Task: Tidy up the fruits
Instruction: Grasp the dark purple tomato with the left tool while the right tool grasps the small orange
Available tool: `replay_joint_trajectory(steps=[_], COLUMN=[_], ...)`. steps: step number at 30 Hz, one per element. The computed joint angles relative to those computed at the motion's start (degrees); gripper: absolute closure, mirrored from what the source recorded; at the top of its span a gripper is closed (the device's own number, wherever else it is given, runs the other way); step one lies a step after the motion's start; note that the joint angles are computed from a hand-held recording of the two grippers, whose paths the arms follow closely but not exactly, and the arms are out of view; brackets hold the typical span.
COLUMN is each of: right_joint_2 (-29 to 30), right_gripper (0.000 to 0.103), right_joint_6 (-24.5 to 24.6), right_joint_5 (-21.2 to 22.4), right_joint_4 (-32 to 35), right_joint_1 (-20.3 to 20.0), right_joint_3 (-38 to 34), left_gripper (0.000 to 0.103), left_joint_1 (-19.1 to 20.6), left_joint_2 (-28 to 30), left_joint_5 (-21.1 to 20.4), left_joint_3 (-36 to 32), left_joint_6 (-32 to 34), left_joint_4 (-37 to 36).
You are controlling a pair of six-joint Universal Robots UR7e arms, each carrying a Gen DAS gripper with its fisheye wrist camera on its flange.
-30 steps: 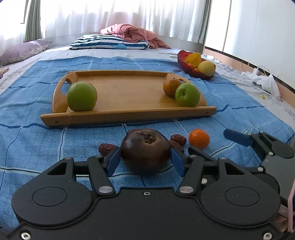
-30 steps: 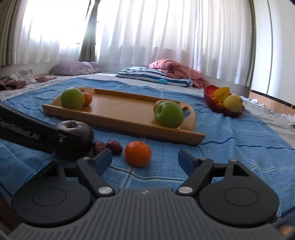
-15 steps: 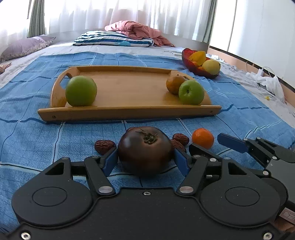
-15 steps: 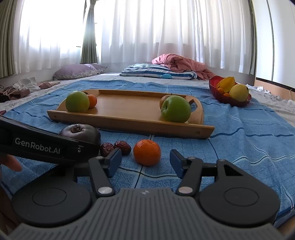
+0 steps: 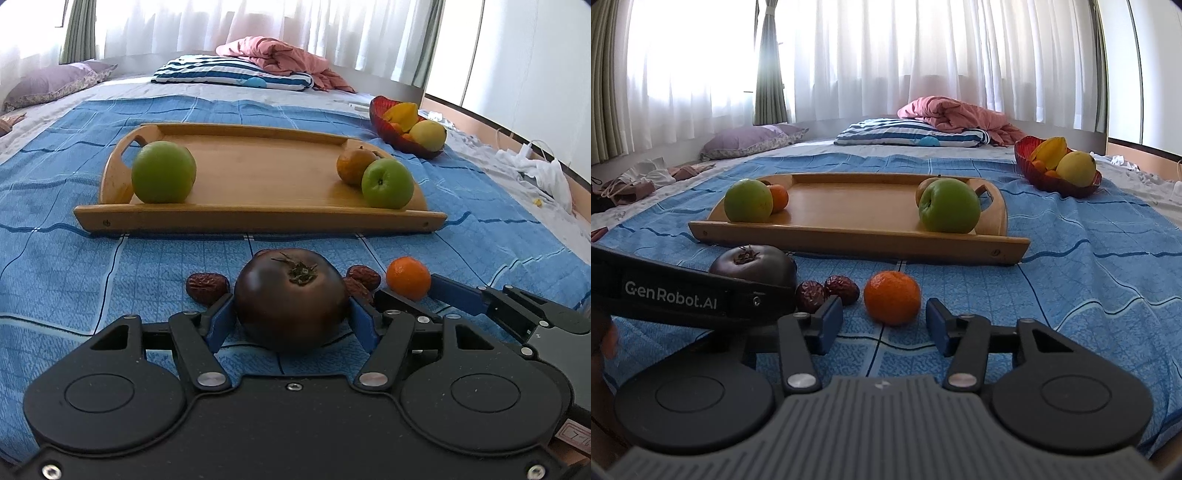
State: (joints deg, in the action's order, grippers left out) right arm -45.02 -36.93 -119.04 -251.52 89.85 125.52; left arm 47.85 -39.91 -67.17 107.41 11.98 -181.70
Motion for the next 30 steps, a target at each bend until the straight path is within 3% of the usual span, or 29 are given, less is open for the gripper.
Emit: replay_joint_trajectory(steps=[14, 30], right_joint_2=[1.74, 1.52], right_gripper=[0.065, 0.066], right_joint_6=[-0.94, -1.42], right_joint_5=[-2.98, -3.86], right_joint_4=[-2.39, -3.27], right_joint_1=[1.10, 2.07], right_joint_3=[-1.73, -2.07], left_gripper=[0.041, 0.041], left_joint_1=[-0.48, -1.95], left_joint_2=[0.00, -0.38], left_joint_5=[0.95, 2.74], left_joint_3=[0.49, 1.58], left_joint_6=[-0.02, 0.70], left_joint_4=[-1.04, -3.70])
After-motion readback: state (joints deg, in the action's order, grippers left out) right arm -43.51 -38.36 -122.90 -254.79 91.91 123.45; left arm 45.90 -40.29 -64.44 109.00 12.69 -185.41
